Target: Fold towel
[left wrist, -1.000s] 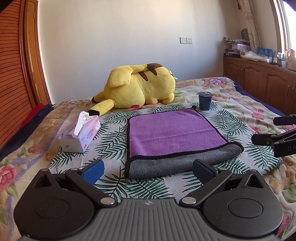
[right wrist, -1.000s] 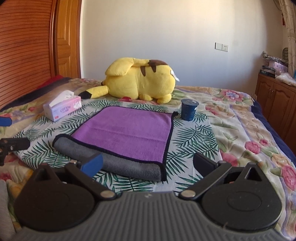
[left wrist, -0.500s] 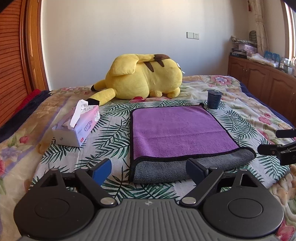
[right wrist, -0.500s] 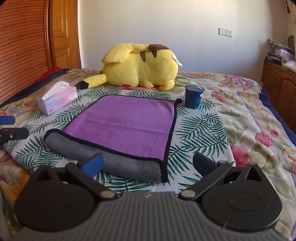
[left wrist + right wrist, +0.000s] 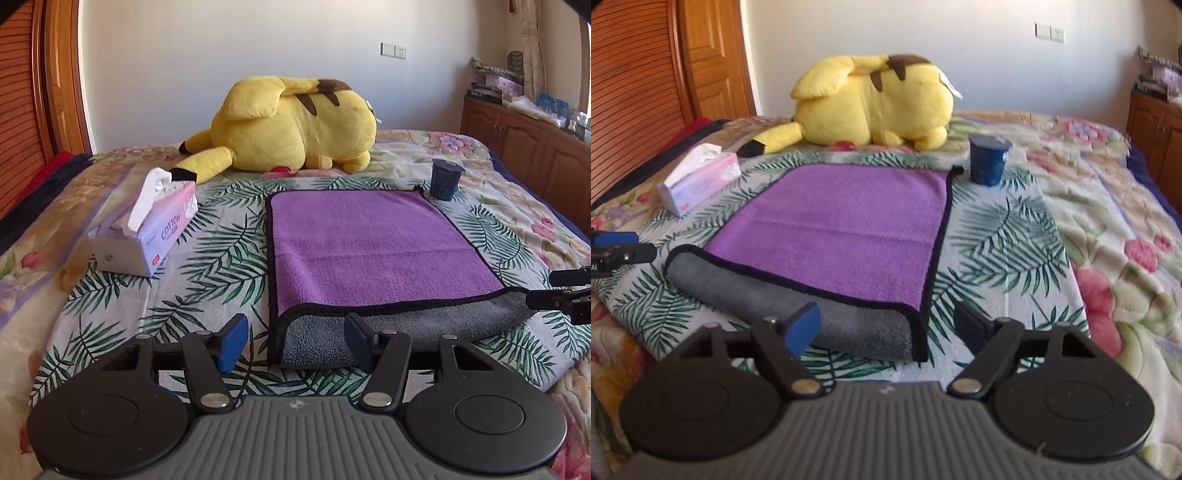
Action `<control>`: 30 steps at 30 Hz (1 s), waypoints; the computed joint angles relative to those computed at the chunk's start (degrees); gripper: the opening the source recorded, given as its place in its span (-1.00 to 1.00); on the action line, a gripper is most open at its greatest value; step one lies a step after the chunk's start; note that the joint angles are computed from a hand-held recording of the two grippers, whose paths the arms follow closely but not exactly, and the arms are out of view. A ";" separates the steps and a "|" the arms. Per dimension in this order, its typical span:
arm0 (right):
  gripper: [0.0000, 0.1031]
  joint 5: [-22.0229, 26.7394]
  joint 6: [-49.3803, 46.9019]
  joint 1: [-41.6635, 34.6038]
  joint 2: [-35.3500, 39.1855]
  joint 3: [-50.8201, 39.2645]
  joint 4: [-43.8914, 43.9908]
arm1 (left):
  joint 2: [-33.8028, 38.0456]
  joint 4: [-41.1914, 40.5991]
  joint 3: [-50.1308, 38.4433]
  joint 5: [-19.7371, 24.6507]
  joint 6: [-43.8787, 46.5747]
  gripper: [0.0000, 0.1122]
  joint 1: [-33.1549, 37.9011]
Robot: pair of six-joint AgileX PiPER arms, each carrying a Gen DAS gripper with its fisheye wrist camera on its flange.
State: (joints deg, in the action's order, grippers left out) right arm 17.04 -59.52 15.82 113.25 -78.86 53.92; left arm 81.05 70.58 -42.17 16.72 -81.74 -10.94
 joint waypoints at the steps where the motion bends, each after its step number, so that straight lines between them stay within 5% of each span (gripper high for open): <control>1: 0.45 0.34 1.22 -0.18 0.56 -0.57 -1.02 | 0.63 -0.14 -0.17 -0.60 0.43 -0.37 0.48; 15: 0.20 5.99 10.56 -1.34 6.03 -7.99 -9.84 | 7.13 -4.19 -4.09 -5.09 6.06 -0.62 5.45; 30: -0.21 12.27 11.26 -2.40 7.55 -11.73 -10.32 | 9.52 -19.24 -5.35 -6.63 22.11 -0.95 6.70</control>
State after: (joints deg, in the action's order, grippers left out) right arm 29.31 -48.26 13.41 120.79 -90.59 43.60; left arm 90.58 51.34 -47.53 10.09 -59.63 -4.24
